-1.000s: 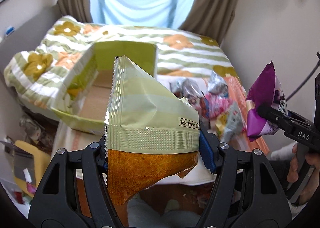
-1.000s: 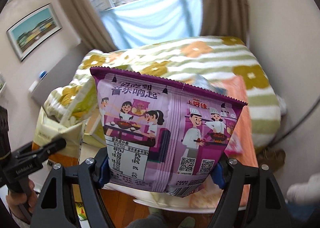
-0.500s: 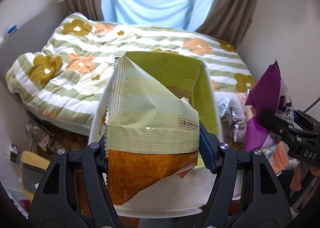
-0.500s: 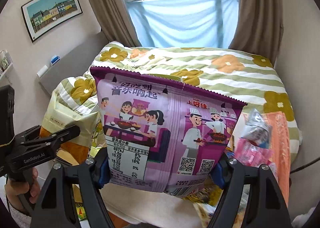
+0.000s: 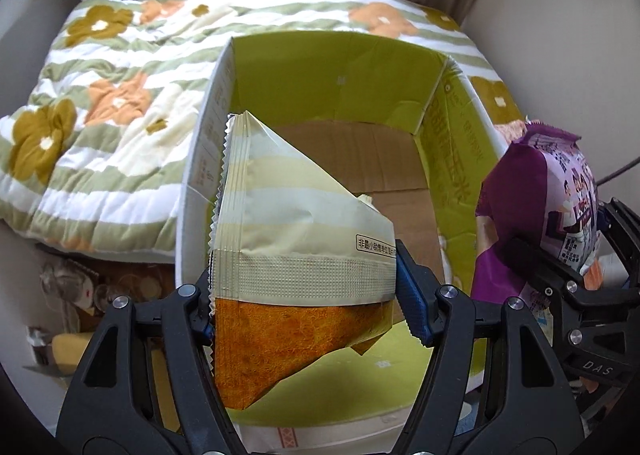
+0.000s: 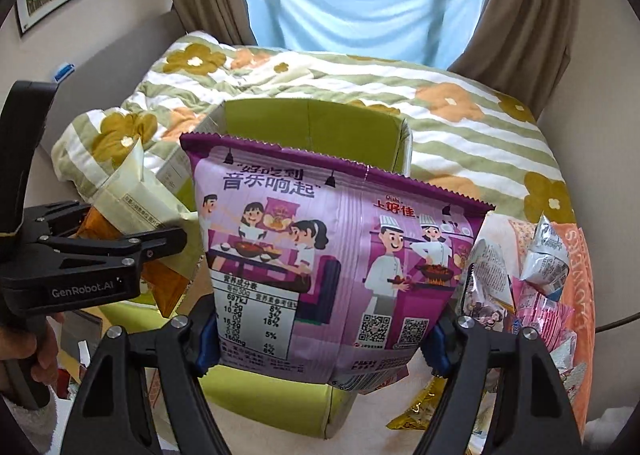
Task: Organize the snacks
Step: 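Carry both bags into the yellow-green box and open both tools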
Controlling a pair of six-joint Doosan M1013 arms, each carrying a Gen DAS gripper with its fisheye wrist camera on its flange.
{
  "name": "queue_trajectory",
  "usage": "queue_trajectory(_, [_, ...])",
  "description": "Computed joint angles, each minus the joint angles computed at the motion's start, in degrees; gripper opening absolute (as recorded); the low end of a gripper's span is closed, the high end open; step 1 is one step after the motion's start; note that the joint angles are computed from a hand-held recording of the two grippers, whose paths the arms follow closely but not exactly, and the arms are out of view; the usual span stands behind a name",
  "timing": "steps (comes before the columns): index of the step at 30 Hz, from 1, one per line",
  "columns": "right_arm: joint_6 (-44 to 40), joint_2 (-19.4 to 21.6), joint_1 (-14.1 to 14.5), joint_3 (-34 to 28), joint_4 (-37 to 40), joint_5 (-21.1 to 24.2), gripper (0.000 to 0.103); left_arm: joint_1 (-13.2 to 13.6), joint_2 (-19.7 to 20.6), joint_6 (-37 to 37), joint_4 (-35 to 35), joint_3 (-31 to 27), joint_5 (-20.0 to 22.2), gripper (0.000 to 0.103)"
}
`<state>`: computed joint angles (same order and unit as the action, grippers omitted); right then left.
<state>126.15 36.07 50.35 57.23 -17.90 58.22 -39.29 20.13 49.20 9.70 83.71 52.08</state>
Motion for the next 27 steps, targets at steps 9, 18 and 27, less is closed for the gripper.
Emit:
queue_trajectory(9, [-5.0,0.7,-0.7,-1.4,2.4,-0.9,0.074,-0.5,-1.2,-5.5,4.2,1.3,1.6,0.094])
queue_trajectory(18, [-14.3,1.5,-1.3,-2.0,11.1,-3.9,0.074,-1.3,-4.7,-17.3,8.6,4.9,1.1,0.095])
queue_trajectory(27, [-16.7,2.4,-1.3,-2.9,13.9,-4.2,0.074,-2.5,-6.2,-22.2,11.9,6.6,2.8,0.095])
